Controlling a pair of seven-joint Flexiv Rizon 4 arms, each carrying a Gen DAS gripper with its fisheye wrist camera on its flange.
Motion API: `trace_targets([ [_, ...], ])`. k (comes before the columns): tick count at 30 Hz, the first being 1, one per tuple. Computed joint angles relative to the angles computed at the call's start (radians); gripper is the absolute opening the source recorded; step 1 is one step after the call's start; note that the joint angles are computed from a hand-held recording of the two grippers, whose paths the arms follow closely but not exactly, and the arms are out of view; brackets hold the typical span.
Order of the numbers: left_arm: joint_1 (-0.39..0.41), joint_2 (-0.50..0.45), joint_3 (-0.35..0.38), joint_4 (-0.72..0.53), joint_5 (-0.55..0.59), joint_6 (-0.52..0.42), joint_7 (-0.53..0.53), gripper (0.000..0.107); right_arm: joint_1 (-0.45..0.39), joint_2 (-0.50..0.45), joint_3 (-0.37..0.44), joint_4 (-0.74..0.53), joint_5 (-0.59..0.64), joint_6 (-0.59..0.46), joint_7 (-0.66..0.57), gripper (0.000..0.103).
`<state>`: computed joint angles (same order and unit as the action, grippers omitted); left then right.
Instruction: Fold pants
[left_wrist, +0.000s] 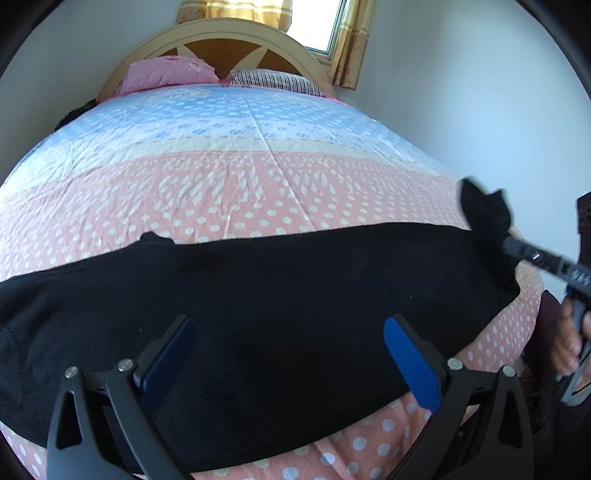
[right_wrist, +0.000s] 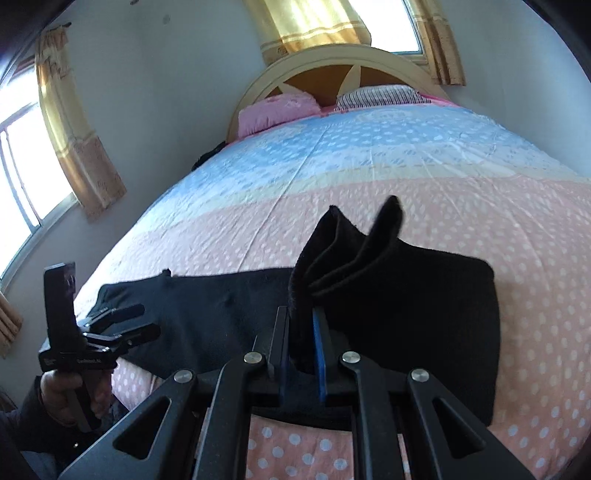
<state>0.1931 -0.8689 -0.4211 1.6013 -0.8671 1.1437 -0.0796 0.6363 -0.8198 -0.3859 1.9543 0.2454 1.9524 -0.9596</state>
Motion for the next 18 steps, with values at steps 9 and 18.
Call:
trace_targets([
  [9, -0.033, 0.018, 0.026, -0.008, 0.042, -0.12, -0.015, 0.103, -0.24, 0.037, 0.255, 0.032, -0.201, 0.044, -0.079, 0.024],
  [18, -0.113, 0.053, 0.026, -0.002, 0.042, -0.207, 0.044, 0.093, -0.218, 0.005, 0.215, 0.073, 0.14, 0.275, -0.025, 0.025],
])
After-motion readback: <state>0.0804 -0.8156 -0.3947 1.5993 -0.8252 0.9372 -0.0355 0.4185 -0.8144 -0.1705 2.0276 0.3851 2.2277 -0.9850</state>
